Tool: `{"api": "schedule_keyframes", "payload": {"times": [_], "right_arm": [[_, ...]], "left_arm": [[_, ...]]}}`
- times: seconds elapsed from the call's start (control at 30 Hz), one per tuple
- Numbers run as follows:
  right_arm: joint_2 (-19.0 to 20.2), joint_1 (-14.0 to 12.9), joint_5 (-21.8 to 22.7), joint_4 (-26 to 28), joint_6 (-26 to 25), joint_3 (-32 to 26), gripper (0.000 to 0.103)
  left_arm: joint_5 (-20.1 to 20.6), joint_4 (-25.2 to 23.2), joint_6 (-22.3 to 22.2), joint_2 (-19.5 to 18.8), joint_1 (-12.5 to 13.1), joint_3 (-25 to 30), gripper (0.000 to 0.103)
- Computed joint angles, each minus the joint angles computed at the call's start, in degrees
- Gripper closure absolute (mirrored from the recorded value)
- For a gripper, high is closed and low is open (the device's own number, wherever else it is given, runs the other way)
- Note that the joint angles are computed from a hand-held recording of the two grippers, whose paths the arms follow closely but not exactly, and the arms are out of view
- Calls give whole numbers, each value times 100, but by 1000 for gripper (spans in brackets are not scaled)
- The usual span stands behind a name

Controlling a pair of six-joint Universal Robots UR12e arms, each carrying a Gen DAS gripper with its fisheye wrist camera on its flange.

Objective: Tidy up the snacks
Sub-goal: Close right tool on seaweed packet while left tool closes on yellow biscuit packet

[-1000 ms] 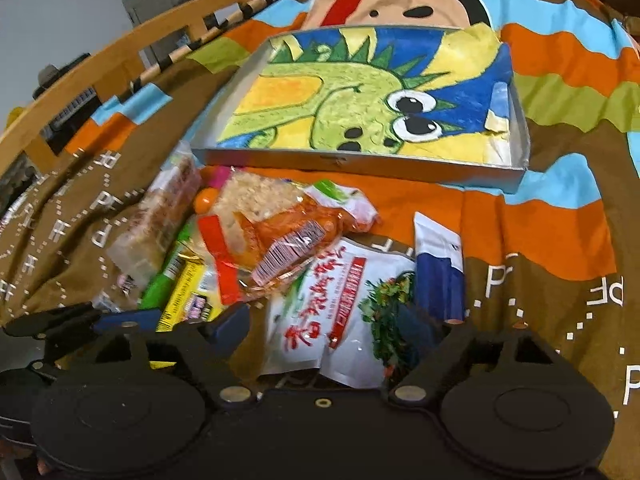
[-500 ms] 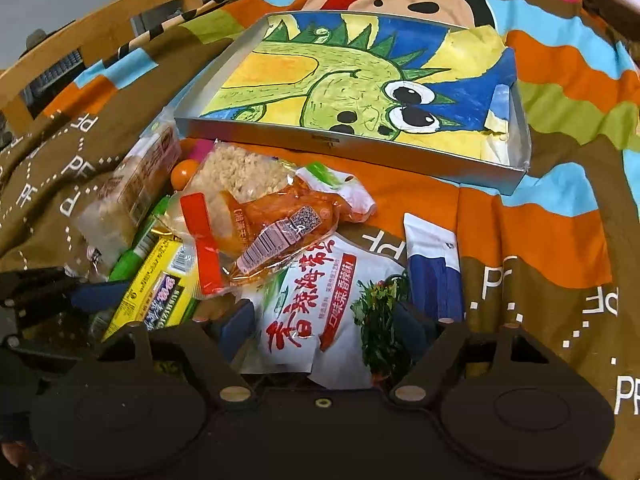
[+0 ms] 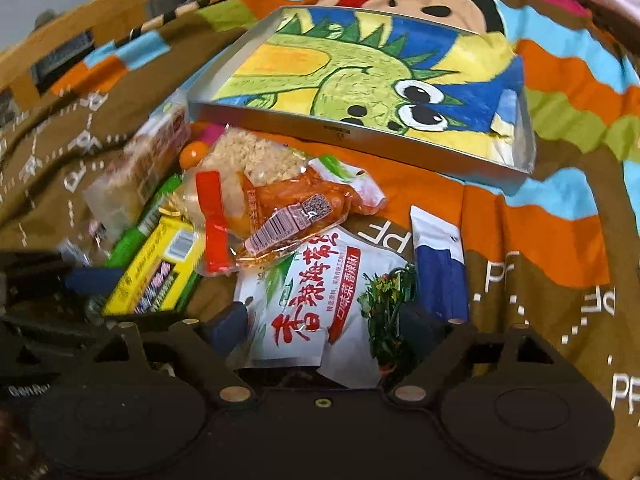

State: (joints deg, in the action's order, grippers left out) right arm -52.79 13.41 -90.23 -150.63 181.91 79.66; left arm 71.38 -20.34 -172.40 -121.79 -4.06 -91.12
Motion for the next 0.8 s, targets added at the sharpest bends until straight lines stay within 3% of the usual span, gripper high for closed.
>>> {"api": "schedule_keyframes", "payload": {"times": [0.13,0.37,0.6,0.8], "right_arm": [[36,9,-29,76,-38,-36,14],[-16,78,-264,-87,-143,63,30],[-161,125,-373,-354,-307,280,49],[-257,207,-642,-653,-650,466,55]], "left_arm": [[49,3,149,-20,-23,19,45],[183,25,325,23,-59,-22,48],[90,26,117,156,-12,-169,49],[-145,157,-355,289,76,-328,49]]}}
